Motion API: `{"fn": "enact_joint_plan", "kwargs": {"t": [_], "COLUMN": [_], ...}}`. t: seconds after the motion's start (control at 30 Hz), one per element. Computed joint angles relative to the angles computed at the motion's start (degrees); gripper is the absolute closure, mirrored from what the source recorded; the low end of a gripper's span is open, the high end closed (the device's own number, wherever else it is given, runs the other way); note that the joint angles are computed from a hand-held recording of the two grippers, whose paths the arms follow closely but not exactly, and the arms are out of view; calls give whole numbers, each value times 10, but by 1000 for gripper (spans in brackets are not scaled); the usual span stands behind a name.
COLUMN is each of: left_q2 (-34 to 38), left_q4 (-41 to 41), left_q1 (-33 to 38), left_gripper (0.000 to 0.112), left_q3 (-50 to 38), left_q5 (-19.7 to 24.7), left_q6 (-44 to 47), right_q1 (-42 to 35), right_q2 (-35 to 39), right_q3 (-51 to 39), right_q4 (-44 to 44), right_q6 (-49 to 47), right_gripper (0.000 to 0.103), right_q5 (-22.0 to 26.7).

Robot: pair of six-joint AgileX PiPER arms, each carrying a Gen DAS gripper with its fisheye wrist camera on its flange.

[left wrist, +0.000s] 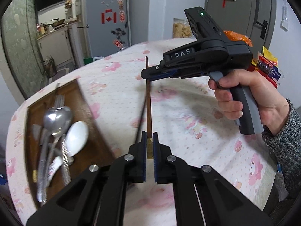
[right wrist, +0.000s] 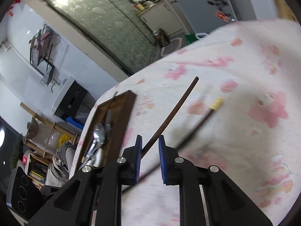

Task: Organize utensils
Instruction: 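Close the right tool on a gold-tipped chopstick, then lower the chopstick into the tray and open the right tool, then close the right tool on the last gold-tipped chopstick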

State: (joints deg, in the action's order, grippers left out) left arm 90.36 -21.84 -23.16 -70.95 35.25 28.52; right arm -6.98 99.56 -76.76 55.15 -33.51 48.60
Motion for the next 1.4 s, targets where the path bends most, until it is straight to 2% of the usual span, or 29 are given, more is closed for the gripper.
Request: {"fn": "enact_joint_plan", "kwargs": {"t": [0.17,0.33,0.5,0.73,0.8,0.83,0.87,0.9,1.03,1.07,1.13,1.2,1.4], "left_q2": [-46,-77,-55,-20,-15,-12,-9,-5,-15,-27,-53,-75,-56], "left_q4": [-19,-44,-68,-53,-33,-29,-23,-17,-18,-33,-67,-56,-65], "left_q1": [58,131,196,220,216,216,216,215,214,214,210,183,81], "left_gripper": [105,105,105,105,99,98,89,78,61,53,48,43,41], "left_q3": [35,60,58,47,45,44,41,36,40,50,69,83,57], "left_q5": [13,31,35,27,14,8,5,1,-10,-12,-12,-27,-8], "left_q6": [35,78,116,113,97,94,86,78,76,91,128,114,89], "right_q1": [73,144,195,232,236,239,239,239,218,209,181,154,46], "right_q2": [16,65,128,206,204,198,192,181,134,111,70,42,-19], "right_q3": [-54,-125,-217,-319,-318,-311,-304,-291,-232,-205,-156,-123,-41], "right_q4": [-35,-59,-112,-174,-188,-199,-200,-197,-149,-140,-117,-95,-39], "right_q6": [58,106,169,220,225,229,225,220,166,146,105,78,-2], "right_gripper": [86,86,87,86,84,77,71,60,42,40,37,37,35], "right_q5": [-15,-24,-25,-10,-12,-19,-25,-33,-40,-43,-47,-45,-27]}}
